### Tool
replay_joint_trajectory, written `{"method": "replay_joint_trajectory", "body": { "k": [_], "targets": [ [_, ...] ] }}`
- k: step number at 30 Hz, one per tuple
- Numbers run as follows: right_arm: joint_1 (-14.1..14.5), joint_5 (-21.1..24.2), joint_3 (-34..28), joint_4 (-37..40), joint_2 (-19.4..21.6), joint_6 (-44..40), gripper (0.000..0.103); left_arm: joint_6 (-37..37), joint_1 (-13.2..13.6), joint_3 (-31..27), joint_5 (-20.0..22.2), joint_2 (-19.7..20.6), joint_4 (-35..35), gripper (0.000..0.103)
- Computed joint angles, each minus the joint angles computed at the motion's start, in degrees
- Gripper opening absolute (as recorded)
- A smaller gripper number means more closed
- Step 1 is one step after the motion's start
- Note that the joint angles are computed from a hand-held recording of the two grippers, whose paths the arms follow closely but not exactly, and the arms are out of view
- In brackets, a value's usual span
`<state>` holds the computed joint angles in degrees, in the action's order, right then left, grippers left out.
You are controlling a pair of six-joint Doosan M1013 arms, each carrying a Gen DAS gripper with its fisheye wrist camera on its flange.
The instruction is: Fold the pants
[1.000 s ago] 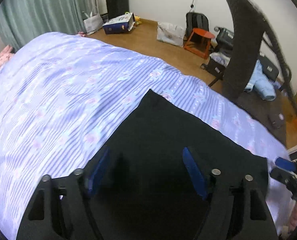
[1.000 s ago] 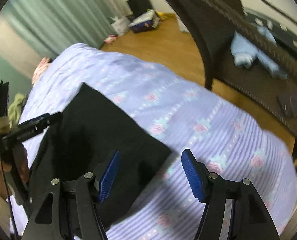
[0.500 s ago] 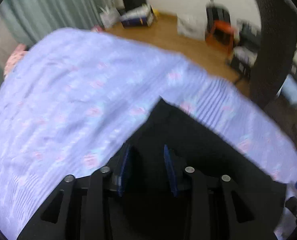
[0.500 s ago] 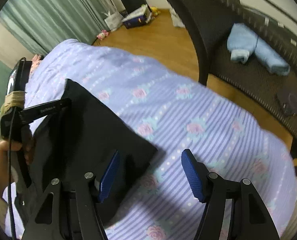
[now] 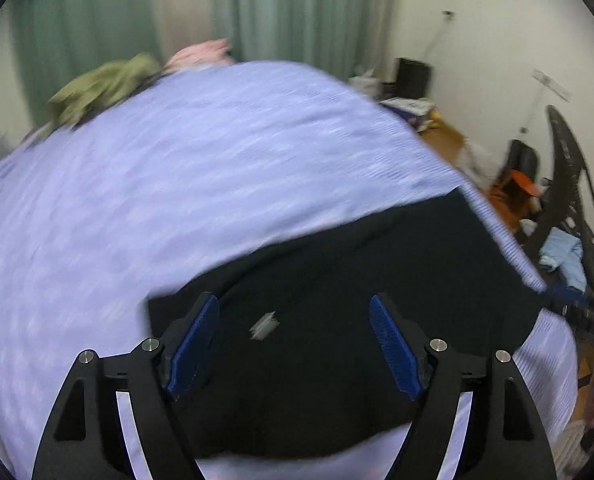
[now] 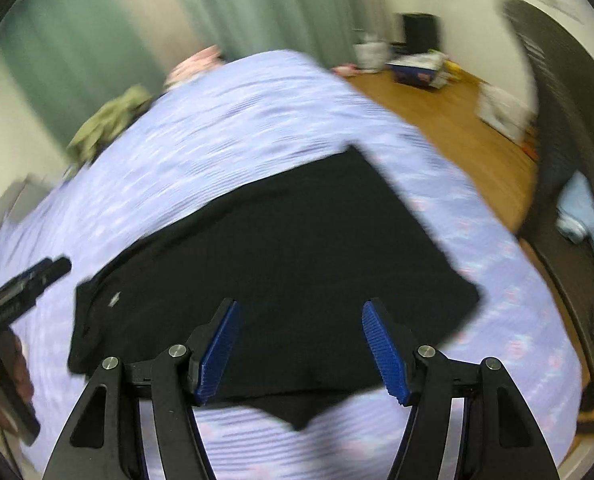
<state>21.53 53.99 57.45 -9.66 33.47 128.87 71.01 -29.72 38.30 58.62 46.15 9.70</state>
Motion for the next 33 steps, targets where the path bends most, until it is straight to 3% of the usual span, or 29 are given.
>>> {"method": "replay_joint_trajectory", "body": {
  "k": [2, 6, 11, 14, 18, 22, 27, 28, 29, 30, 32, 33],
  "targets": [
    [1.1, 0.4, -2.8, 2.6, 1.7, -4.3, 0.073, -3.2, 1.0, 7.4, -2.8, -3.7, 0.3, 0.079],
    [3.6, 1.7, -8.5, 5.6, 5.3, -10.9, 0.074, -7.3, 3.6, 16.2, -7.6, -7.2, -1.7, 0.081],
    [5.9, 5.5, -13.3, 5.5, 8.6, -14.5, 0.074, -3.9, 7.2, 20.2, -11.8, -7.2, -15.1, 0.081],
    [6.7, 7.6, -15.3, 5.3, 10.0, -15.6, 0.074, 0.4, 8.2, 18.2, -11.3, -5.3, -20.4, 0.081],
    [7.2, 9.6, -16.7, 5.3, 11.1, -15.1, 0.074, 2.6, 8.8, 15.1, -11.5, -2.7, -22.3, 0.081],
    [7.6, 9.8, -17.8, 4.4, 12.0, -12.2, 0.074, 3.1, 9.3, 9.6, -8.0, 1.2, -22.0, 0.081],
    [7.8, 10.2, -20.4, 5.0, 13.9, -10.9, 0.074, 2.9, 10.0, 8.1, -8.3, 2.8, -25.1, 0.079],
    [7.9, 10.4, -20.8, 5.1, 14.1, -10.7, 0.074, 4.1, 10.4, 7.8, -8.2, 3.0, -27.5, 0.061],
    [7.9, 10.3, -20.9, 5.2, 14.2, -10.6, 0.074, 5.3, 10.7, 7.5, -7.8, 3.2, -29.6, 0.051],
    [8.0, 10.5, -21.0, 5.2, 14.3, -10.4, 0.074, 5.2, 11.0, 7.2, -7.3, 3.4, -30.9, 0.048],
    [8.1, 11.3, -21.6, 4.9, 14.7, -9.9, 0.074, 6.5, 11.6, 7.9, -7.7, 3.1, -33.8, 0.027],
    [8.1, 11.9, -22.2, 4.9, 15.0, -9.7, 0.074, 7.2, 11.9, 8.8, -8.4, 2.6, -35.3, 0.024]
  ]
}}
